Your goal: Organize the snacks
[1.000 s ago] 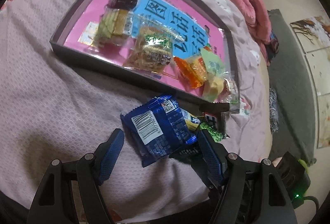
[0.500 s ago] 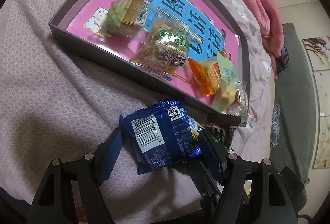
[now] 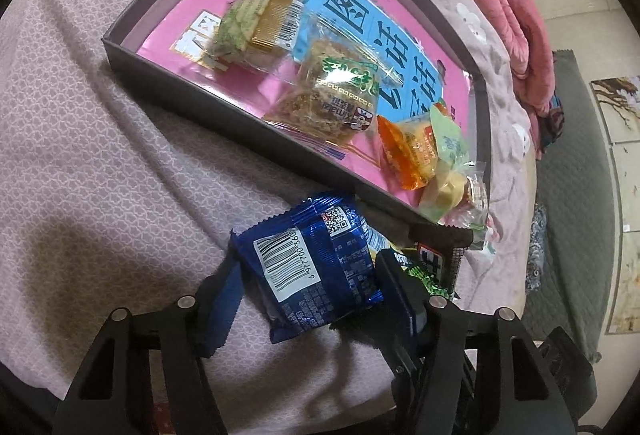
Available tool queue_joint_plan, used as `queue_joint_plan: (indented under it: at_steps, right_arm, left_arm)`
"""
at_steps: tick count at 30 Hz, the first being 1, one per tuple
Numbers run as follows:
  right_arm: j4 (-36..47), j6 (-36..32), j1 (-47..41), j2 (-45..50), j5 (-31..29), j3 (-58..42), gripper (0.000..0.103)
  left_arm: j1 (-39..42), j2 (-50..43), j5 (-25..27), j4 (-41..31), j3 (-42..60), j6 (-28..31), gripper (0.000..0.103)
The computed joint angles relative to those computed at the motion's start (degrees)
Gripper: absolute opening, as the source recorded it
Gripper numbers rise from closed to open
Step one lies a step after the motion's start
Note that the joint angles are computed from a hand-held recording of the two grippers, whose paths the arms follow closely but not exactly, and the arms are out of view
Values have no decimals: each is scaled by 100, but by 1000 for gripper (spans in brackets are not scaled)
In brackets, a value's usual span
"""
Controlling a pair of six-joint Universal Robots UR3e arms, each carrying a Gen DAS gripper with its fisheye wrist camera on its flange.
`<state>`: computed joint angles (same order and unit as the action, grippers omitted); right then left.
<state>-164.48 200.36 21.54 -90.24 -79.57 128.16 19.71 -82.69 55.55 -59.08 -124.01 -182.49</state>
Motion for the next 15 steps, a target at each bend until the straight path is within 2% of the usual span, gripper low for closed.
queue_joint_plan:
  at_steps: [7,15]
  right_arm:
    - [-71,-142,137,-122,-93,10,39]
    - [-272,-210,158,-358,-145,184,39]
  left_arm:
    - [228,109,-127,-186,-104,286,57]
    - [603,513,-307,-729,-221,846,55]
